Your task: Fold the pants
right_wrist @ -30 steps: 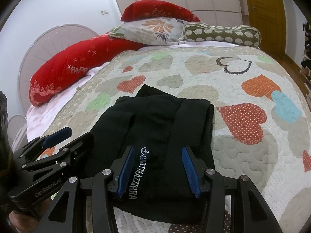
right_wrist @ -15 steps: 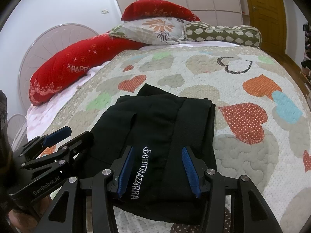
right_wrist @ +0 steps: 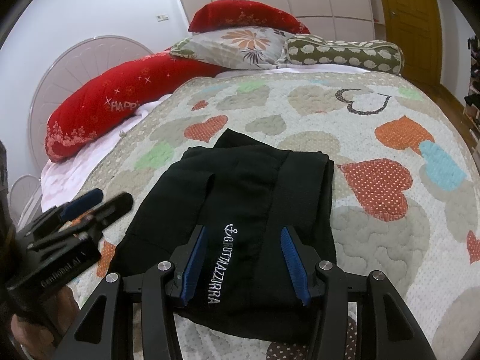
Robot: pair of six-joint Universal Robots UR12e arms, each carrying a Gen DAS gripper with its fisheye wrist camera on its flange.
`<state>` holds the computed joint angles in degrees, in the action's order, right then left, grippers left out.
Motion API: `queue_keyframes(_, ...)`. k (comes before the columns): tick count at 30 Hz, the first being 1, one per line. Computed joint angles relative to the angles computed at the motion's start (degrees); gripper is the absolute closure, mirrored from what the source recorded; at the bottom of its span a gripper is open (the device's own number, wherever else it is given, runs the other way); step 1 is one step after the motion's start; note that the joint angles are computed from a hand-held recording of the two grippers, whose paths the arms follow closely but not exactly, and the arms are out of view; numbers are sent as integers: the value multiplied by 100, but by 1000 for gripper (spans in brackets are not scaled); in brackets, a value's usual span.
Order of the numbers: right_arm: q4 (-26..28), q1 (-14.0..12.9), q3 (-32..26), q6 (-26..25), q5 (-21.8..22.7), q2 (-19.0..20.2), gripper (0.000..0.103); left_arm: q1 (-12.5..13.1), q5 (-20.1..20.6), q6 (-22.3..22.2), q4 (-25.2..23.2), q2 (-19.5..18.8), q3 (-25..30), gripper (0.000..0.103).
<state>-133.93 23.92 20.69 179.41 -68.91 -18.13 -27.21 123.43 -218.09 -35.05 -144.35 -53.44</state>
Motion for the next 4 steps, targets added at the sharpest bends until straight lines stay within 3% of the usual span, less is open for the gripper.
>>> queue_keyframes(4,-156,-8,178,11,-37,-94,54,24,90,26,51,76,-125,40)
